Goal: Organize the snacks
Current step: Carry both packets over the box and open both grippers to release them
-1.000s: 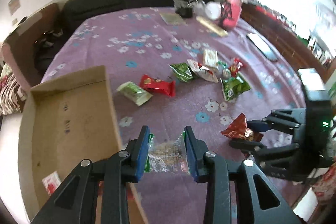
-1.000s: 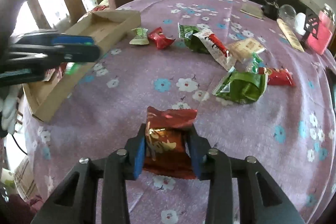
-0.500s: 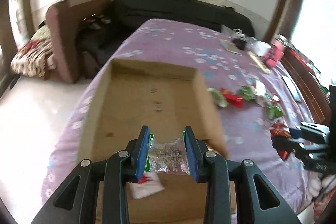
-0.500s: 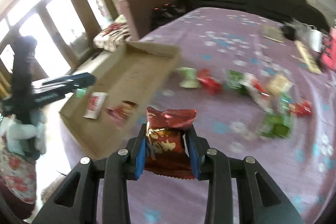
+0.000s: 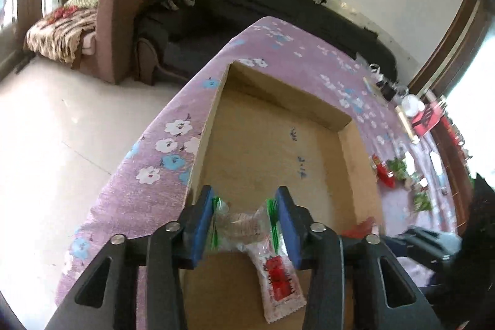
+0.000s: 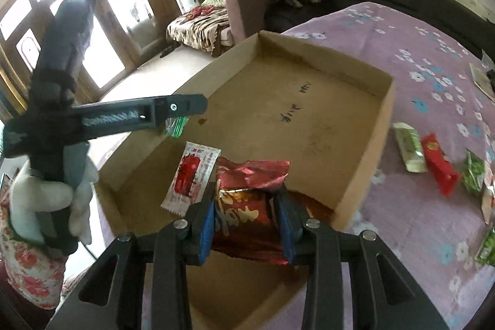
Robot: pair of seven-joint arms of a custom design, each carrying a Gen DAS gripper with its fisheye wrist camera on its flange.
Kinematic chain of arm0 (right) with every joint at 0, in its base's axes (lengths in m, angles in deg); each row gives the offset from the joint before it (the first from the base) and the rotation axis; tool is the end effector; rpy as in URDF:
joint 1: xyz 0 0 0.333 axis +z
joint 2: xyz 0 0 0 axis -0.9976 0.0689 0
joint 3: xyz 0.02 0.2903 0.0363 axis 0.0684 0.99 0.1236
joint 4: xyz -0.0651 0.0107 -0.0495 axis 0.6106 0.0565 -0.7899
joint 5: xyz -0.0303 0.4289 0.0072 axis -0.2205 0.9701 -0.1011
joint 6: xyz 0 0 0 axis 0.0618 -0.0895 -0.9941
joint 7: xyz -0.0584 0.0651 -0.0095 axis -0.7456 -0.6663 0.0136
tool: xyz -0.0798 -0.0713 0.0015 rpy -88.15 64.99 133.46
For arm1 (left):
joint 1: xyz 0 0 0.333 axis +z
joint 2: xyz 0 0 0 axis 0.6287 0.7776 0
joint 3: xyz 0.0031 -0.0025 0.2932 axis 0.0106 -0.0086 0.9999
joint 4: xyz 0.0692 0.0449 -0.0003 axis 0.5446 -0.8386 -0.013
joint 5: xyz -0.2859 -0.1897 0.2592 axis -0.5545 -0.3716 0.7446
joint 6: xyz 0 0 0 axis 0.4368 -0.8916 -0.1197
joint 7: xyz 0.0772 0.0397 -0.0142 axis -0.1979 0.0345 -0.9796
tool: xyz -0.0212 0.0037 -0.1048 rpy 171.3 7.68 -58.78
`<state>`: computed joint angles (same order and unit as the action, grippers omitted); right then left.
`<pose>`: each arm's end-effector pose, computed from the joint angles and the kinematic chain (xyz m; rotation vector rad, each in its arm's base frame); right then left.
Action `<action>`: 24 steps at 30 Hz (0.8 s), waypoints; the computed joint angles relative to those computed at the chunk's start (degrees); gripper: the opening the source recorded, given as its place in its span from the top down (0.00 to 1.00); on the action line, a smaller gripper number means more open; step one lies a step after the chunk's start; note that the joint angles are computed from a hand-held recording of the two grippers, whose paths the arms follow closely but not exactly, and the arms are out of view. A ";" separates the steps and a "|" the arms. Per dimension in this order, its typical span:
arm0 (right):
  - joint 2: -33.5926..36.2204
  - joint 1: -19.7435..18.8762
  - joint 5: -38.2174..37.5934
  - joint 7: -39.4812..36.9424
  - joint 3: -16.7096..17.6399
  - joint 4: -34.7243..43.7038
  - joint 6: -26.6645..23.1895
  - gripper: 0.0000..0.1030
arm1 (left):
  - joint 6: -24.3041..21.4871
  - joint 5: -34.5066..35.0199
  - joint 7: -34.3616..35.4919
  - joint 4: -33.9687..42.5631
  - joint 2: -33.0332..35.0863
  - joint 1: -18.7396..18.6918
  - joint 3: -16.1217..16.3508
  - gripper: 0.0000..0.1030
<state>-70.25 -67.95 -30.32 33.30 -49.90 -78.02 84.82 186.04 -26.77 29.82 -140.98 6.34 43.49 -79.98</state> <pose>0.6550 0.2471 0.4819 -2.0532 1.5632 -0.3520 0.6746 -0.0446 0.5298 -1.8610 2.1563 -1.1050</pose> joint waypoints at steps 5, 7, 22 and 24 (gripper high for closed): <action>-1.73 -0.23 1.87 -1.59 0.44 -1.95 2.12 0.58 | 0.27 -5.34 4.27 -1.84 -2.19 0.35 -0.06 0.35; -3.58 -0.32 1.84 -1.29 0.30 -3.75 3.81 0.57 | -1.39 -10.01 7.18 -2.34 -3.26 0.50 0.25 0.32; -32.86 -16.24 -12.98 20.77 1.22 -31.81 13.80 0.52 | -5.27 -32.71 27.83 -16.95 -23.59 -8.48 4.97 0.01; -36.53 -20.26 -14.47 23.71 2.03 -35.06 13.29 0.52 | -2.24 -28.54 25.70 -17.36 -23.75 -10.10 3.79 0.01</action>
<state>-106.78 -88.22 -44.79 57.01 -47.86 -113.08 98.12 183.80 -55.31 55.52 -158.34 -17.41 33.39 -76.19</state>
